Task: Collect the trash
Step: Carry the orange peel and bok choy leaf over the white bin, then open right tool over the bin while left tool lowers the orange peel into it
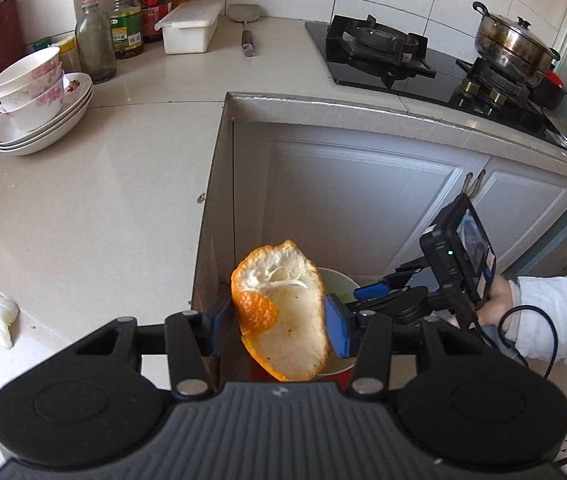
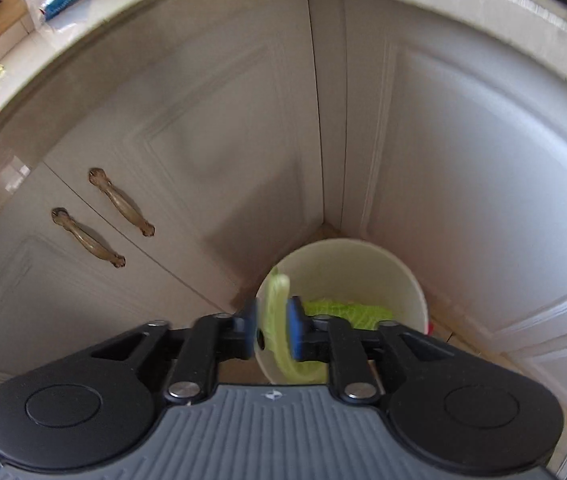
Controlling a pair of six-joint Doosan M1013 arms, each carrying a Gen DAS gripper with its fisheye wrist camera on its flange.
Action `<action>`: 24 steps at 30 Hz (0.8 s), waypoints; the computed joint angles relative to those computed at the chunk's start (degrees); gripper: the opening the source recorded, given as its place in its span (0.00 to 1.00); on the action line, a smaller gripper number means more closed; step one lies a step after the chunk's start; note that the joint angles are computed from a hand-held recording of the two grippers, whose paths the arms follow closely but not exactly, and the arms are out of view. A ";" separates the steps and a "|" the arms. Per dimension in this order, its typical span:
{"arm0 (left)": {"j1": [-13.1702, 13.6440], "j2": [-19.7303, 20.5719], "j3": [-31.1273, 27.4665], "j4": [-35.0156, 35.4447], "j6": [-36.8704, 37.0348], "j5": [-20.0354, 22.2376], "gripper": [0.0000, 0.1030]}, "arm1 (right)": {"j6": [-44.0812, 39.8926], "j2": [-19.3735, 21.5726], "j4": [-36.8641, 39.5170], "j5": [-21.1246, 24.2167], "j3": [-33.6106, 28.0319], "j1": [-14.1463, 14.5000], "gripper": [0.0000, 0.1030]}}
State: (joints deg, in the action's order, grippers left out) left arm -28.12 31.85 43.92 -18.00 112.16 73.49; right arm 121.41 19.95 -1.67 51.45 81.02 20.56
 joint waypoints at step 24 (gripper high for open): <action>-3.42 4.83 -3.03 -2.90 2.03 1.75 0.46 | 9.09 -5.46 -15.00 -3.15 5.69 3.56 1.00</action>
